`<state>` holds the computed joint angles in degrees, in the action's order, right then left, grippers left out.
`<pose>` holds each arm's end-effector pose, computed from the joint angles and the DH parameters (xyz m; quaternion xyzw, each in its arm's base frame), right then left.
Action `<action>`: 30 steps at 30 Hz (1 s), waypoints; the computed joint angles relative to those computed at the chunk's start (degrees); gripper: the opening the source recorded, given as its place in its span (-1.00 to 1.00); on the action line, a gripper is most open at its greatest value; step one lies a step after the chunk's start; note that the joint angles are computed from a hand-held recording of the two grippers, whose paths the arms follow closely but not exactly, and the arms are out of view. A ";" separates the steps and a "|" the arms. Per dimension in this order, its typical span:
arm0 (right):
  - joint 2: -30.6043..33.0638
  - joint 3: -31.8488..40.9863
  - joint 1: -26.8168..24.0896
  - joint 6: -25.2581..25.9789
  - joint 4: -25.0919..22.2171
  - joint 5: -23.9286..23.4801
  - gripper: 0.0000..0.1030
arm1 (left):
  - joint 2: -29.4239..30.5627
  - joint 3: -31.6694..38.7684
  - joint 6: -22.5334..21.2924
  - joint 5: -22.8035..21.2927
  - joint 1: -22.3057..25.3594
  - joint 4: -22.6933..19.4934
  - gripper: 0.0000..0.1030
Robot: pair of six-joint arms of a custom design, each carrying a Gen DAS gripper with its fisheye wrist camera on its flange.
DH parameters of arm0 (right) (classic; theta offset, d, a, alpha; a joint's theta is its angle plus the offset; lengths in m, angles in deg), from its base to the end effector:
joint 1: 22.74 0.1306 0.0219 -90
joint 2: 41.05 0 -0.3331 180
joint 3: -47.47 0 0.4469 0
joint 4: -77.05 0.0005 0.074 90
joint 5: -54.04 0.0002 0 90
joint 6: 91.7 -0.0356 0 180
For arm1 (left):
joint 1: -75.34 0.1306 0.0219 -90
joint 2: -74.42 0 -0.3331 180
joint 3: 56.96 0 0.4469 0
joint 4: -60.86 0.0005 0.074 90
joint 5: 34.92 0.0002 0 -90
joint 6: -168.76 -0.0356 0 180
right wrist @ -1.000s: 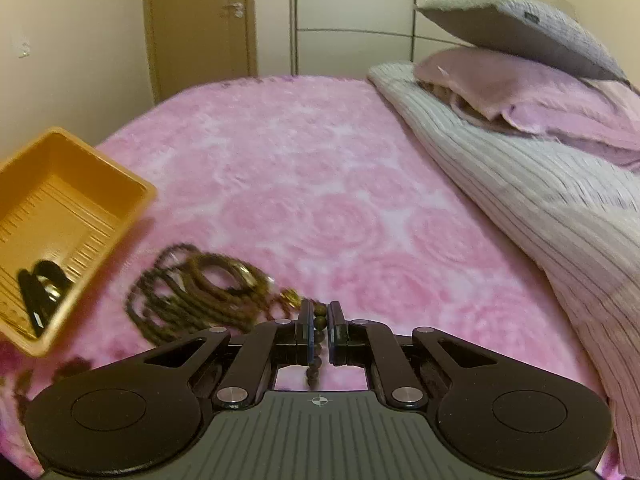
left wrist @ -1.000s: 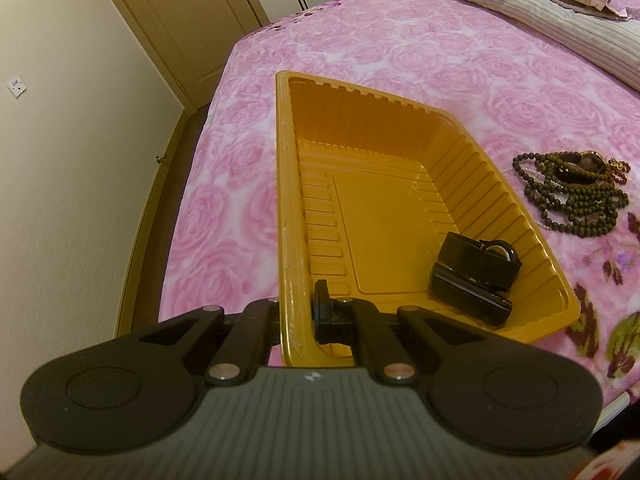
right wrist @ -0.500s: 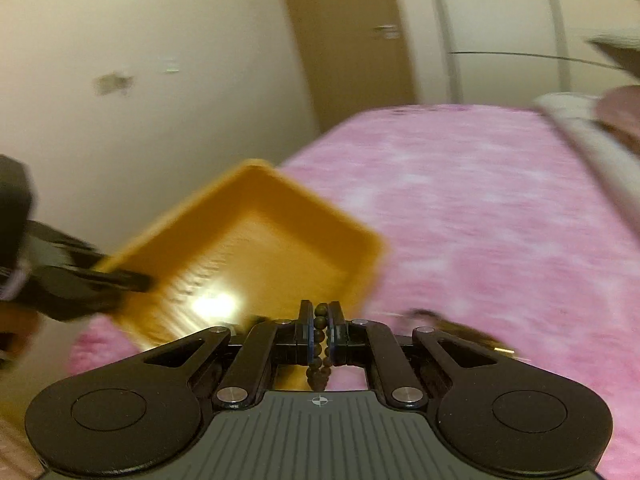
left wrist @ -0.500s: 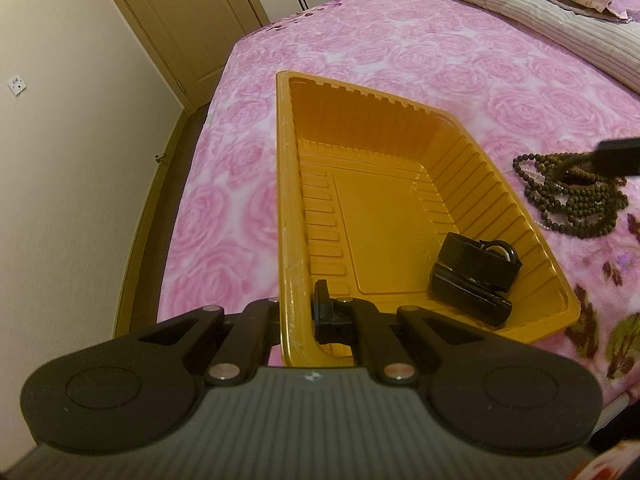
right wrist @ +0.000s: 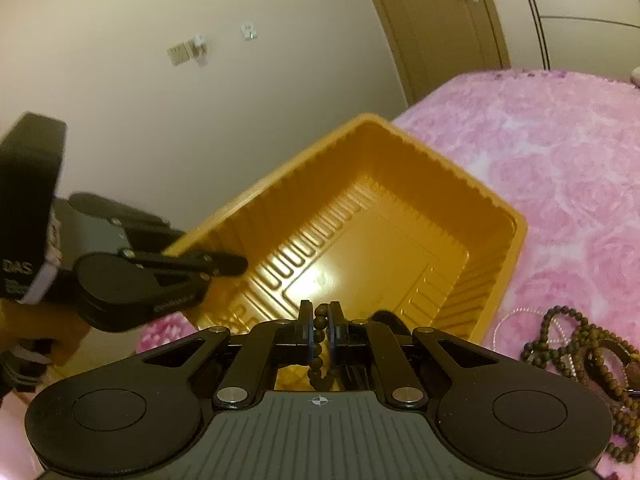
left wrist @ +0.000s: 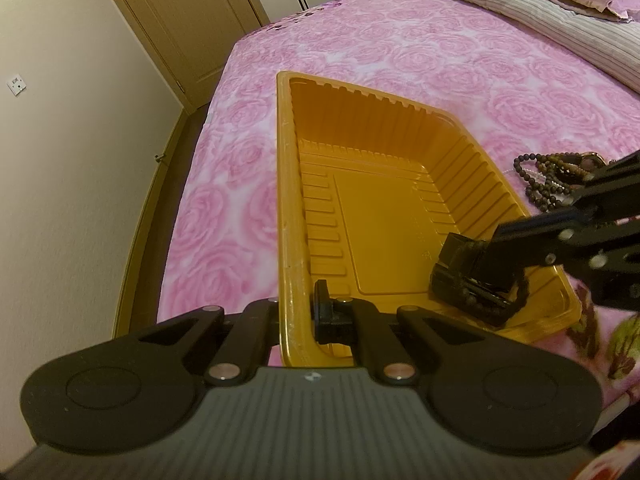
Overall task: Organize jewelry
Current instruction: 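Drop the dark bead bracelet into the tray beside the watch, then grasp the red bead bracelet with gold charm using the right gripper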
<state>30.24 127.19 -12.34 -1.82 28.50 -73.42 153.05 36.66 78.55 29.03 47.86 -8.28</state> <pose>0.4242 0.0994 0.4456 -0.2118 0.8431 0.3265 0.3710 0.4061 -0.1941 0.4867 0.1545 0.9166 0.1377 0.3420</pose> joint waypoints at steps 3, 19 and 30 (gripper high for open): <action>1.10 0.68 -0.04 0.22 -2.62 1.20 -0.84 | 0.04 0.03 0.08 -0.01 -0.01 -0.01 -0.95; -10.22 -11.56 -12.13 -2.98 -1.13 19.57 -0.30 | -0.12 -0.12 0.03 -0.01 0.00 0.09 -0.95; -7.80 -12.33 -19.05 1.37 3.32 27.72 -0.32 | 0.04 0.06 0.07 -0.32 -0.11 -0.08 -0.95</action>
